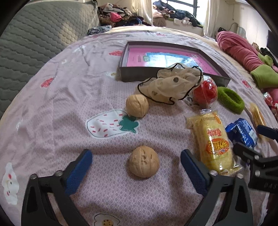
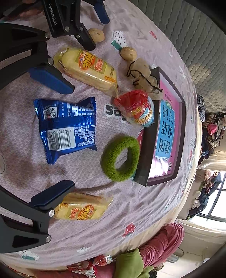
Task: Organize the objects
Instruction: 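Grasp the walnut with the left tool while the right tool grasps the blue packet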
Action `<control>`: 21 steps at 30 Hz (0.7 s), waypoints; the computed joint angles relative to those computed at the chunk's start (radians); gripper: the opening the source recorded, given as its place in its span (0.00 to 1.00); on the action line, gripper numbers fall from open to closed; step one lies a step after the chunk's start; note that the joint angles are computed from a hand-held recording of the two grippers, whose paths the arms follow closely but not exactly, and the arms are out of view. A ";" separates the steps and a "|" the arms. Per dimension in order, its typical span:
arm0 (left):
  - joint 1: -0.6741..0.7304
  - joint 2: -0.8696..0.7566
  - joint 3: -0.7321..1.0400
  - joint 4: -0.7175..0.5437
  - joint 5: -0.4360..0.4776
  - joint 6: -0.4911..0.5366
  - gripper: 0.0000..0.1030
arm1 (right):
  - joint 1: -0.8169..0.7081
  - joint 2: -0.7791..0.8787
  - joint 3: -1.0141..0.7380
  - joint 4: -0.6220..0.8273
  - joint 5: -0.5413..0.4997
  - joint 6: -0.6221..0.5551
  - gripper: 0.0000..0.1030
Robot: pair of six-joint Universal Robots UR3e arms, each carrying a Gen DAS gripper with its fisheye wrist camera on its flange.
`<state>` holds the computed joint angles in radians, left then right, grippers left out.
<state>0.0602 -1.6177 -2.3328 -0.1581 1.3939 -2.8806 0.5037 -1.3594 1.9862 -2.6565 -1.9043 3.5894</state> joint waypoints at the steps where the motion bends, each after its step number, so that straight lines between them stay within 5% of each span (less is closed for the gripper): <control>1: 0.002 0.003 -0.001 -0.006 -0.001 -0.001 0.73 | -0.006 0.000 0.006 -0.009 0.010 -0.002 0.90; 3: 0.015 0.013 0.001 -0.040 -0.016 -0.001 0.61 | -0.010 0.001 0.013 -0.022 0.021 -0.005 0.84; 8: 0.015 0.030 -0.005 -0.060 -0.014 0.006 0.54 | -0.004 0.018 0.006 -0.031 0.028 -0.002 0.75; 13: 0.025 0.076 -0.016 -0.106 -0.055 0.025 0.35 | 0.007 0.025 0.006 -0.045 0.024 -0.004 0.66; 21: 0.030 0.094 -0.029 -0.122 -0.086 0.042 0.33 | -0.004 0.019 0.026 -0.088 0.060 -0.024 0.55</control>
